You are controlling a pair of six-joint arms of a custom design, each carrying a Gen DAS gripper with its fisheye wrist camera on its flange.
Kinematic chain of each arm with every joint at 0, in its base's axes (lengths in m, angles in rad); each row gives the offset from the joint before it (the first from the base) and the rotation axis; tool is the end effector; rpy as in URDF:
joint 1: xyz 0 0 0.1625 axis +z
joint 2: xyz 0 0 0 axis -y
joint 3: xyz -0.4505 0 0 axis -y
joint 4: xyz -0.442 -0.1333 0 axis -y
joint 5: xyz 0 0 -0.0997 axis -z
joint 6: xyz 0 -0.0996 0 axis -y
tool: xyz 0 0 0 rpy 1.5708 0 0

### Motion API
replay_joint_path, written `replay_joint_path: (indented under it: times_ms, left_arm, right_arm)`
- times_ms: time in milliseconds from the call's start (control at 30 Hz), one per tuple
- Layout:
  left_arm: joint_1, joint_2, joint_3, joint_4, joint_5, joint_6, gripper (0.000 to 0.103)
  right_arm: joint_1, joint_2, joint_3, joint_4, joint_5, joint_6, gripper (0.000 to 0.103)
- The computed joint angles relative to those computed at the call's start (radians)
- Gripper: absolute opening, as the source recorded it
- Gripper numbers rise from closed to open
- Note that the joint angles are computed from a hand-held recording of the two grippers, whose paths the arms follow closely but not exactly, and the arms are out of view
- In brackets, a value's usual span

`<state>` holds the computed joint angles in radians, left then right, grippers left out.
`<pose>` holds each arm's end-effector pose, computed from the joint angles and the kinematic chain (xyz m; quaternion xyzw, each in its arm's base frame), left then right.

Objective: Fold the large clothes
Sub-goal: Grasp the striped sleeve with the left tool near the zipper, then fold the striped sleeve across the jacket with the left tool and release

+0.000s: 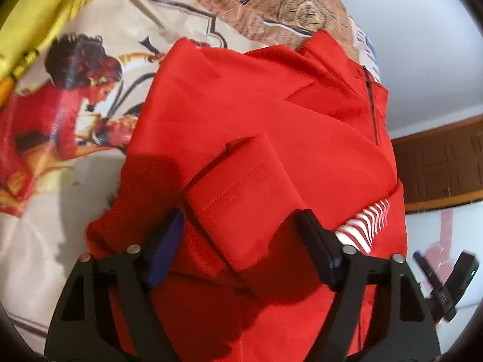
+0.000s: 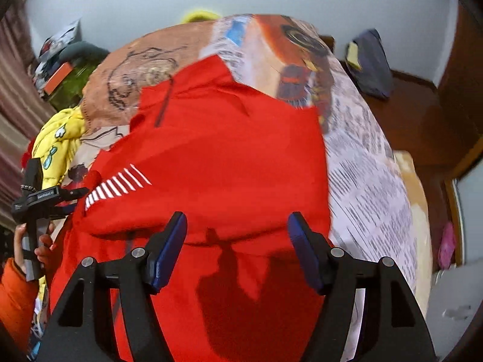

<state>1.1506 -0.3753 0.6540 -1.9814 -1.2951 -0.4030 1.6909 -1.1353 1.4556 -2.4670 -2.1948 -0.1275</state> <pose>-0.2433 -0.9378 0.1241 -0.0006 0.9884 -0.1147 0.0995 0.1629 -0.7229 0.4183 0.0262 -0.9163 0.2692 0.2953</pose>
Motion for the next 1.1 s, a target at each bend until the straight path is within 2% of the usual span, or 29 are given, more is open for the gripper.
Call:
replay_joint_path:
  times_ms: [67, 100, 133, 167, 200, 333, 367, 467, 533, 600, 700, 833, 967, 1100]
  left_arm:
    - [-0.006, 0.007, -0.004, -0.015, 0.026, 0.002, 0.049]
    - [-0.016, 0.011, -0.011, -0.006, 0.066, -0.002, 0.045]
    - [-0.023, 0.011, -0.007, -0.014, 0.09, 0.011, 0.032]
    - [-0.029, 0.01, -0.004, -0.024, 0.1, 0.037, 0.011]
    - [-0.035, 0.013, -0.011, -0.023, 0.117, 0.057, 0.007]
    - [-0.091, -0.025, 0.066, -0.161, 0.248, 0.197, 0.004]
    - [-0.113, -0.047, 0.104, -0.242, 0.283, 0.257, 0.004]
    - [-0.153, -0.096, 0.18, -0.441, 0.333, 0.374, 0.004]
    - [-0.17, -0.127, 0.23, -0.57, 0.339, 0.442, 0.004]
    - [-0.176, -0.143, 0.253, -0.632, 0.35, 0.488, 0.004]
    - [-0.171, -0.151, 0.261, -0.592, 0.392, 0.472, 0.004]
    - [-0.14, -0.178, 0.308, -0.461, 0.409, 0.354, 0.005]
    - [-0.104, -0.204, 0.373, -0.314, 0.405, 0.251, 0.005]
    - [-0.088, -0.224, 0.444, -0.29, 0.417, 0.224, 0.008]
  right_arm:
    - [-0.015, -0.019, 0.018, 0.006, 0.024, 0.02, 0.066]
    - [-0.02, -0.023, 0.023, 0.005, 0.028, 0.02, 0.066]
    - [-0.022, -0.026, 0.029, 0.003, 0.03, 0.022, 0.066]
    - [-0.026, -0.031, 0.035, 0.001, 0.032, 0.023, 0.066]
    - [-0.028, -0.032, 0.037, 0.0, 0.031, 0.025, 0.066]
    - [-0.033, -0.027, 0.031, -0.002, 0.032, 0.018, 0.066]
    - [-0.032, -0.025, 0.029, -0.005, 0.034, 0.013, 0.066]
    - [-0.025, -0.013, 0.019, -0.015, 0.035, -0.012, 0.066]
    - [-0.023, -0.002, 0.008, -0.012, 0.031, -0.019, 0.066]
    - [-0.026, 0.01, -0.002, -0.006, 0.032, -0.018, 0.066]
    - [-0.033, 0.026, -0.011, 0.0, 0.016, -0.007, 0.066]
    - [-0.039, 0.043, -0.019, 0.024, -0.012, 0.008, 0.066]
    - [-0.031, 0.045, -0.005, 0.008, -0.038, -0.036, 0.074]
    - [-0.021, 0.054, 0.006, -0.009, -0.087, -0.091, 0.076]
